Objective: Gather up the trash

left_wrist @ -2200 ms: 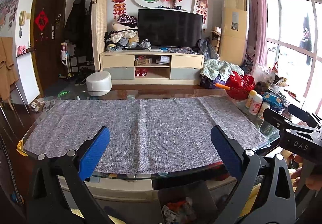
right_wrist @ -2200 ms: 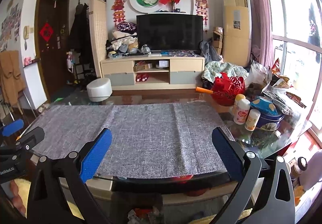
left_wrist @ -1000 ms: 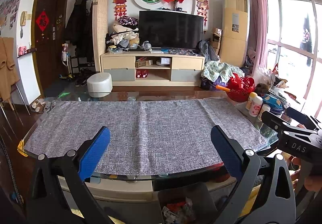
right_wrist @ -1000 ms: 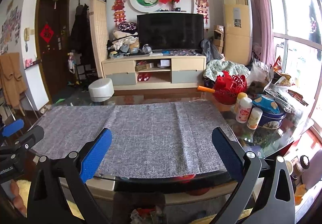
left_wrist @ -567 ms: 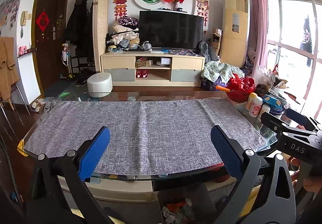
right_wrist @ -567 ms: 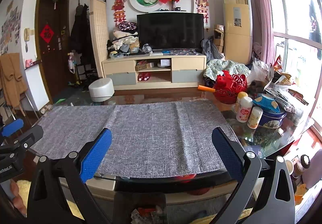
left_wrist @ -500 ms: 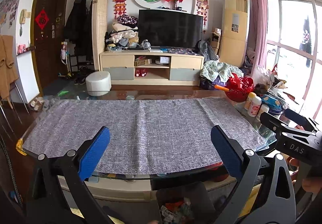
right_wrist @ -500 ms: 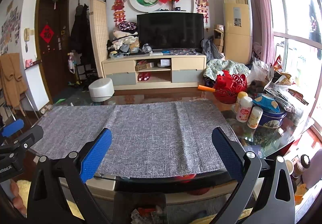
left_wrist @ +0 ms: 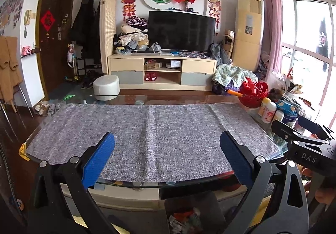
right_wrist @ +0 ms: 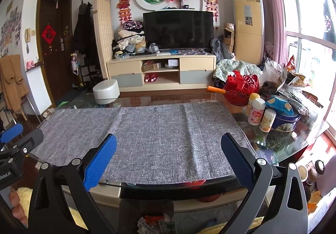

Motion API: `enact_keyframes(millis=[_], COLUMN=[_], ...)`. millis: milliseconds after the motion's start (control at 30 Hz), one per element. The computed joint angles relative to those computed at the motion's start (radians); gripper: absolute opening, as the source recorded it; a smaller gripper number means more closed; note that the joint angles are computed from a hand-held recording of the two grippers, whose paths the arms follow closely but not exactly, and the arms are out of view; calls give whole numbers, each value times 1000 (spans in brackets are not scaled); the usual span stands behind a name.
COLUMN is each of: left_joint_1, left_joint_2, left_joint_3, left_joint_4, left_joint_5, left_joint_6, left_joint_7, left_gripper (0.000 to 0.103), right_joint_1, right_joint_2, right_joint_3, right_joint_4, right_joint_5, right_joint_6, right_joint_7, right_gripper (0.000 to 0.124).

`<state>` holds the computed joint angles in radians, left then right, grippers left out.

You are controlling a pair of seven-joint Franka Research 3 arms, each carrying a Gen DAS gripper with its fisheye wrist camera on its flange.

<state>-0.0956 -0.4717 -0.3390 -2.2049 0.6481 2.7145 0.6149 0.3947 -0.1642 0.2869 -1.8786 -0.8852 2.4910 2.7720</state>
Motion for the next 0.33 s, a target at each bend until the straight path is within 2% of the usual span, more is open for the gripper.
enact_keyframes(millis=[200, 333], left_joint_1=[-1, -22], left_joint_2=[11, 17], left_joint_3=[-11, 9], left_joint_4=[18, 16], left_joint_5=[8, -17], left_joint_6=[-39, -27], left_joint_7=[-7, 7], left_gripper=[95, 95], right_joint_1=[-2, -3], right_joint_2=[-4, -5], right_joint_3=[-2, -1], right_joint_4=[-5, -5], right_joint_5=[2, 6], right_joint_6=[1, 1], right_joint_7=[5, 2], right_gripper=[100, 100])
